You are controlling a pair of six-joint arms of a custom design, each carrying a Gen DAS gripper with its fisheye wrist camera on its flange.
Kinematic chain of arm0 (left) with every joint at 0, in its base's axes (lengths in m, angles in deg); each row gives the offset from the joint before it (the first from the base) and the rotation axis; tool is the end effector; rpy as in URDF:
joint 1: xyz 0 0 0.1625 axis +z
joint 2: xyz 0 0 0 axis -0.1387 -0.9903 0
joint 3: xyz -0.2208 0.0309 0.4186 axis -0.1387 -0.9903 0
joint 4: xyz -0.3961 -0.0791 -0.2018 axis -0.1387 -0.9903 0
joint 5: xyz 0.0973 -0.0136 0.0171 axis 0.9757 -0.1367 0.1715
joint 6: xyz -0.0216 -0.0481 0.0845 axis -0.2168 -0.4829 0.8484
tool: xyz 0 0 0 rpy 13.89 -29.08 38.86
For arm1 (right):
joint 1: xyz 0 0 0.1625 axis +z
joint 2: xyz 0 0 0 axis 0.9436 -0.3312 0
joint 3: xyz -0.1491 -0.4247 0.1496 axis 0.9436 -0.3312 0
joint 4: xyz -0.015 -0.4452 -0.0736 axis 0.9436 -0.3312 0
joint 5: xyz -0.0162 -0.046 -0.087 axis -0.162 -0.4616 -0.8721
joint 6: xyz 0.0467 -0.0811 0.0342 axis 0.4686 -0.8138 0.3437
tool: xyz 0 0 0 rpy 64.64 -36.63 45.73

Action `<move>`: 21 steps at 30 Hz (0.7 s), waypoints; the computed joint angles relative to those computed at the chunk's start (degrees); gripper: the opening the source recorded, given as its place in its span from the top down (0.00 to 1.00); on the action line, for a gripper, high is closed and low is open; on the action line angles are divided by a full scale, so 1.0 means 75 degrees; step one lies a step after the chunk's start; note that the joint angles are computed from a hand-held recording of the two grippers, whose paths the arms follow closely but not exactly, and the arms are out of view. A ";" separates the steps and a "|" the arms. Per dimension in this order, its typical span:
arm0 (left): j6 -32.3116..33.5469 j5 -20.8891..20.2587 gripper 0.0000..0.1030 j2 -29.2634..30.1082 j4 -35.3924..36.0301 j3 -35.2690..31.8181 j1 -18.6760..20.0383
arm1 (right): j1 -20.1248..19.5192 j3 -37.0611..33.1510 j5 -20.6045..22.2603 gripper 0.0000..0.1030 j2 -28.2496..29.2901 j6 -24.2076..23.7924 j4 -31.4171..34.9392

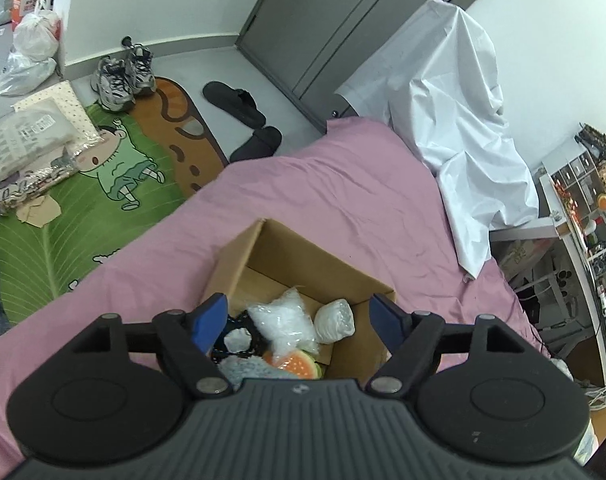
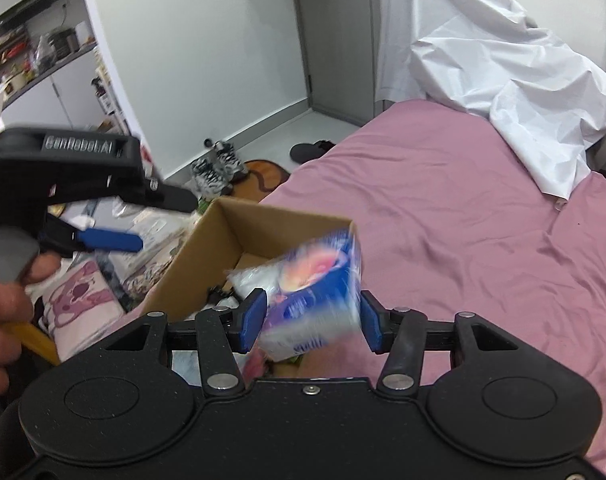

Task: Organize soft objects
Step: 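Lower the blue carton into the box and open the right gripper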

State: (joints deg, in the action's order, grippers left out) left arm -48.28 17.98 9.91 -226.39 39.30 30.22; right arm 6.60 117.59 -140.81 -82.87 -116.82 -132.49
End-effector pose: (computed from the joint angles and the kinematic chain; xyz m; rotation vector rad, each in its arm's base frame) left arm -0.3570 -0.3707 0.0297 -0.3806 2.5408 -1.0823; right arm 0.0413 -0.3725 0.3062 0.9125 -2.4539 0.6466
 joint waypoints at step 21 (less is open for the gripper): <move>-0.0765 -0.0226 0.17 -0.0269 0.2983 -0.0733 -0.0825 | -0.0611 -0.0096 0.0696 0.40 -0.1590 0.0468 0.1553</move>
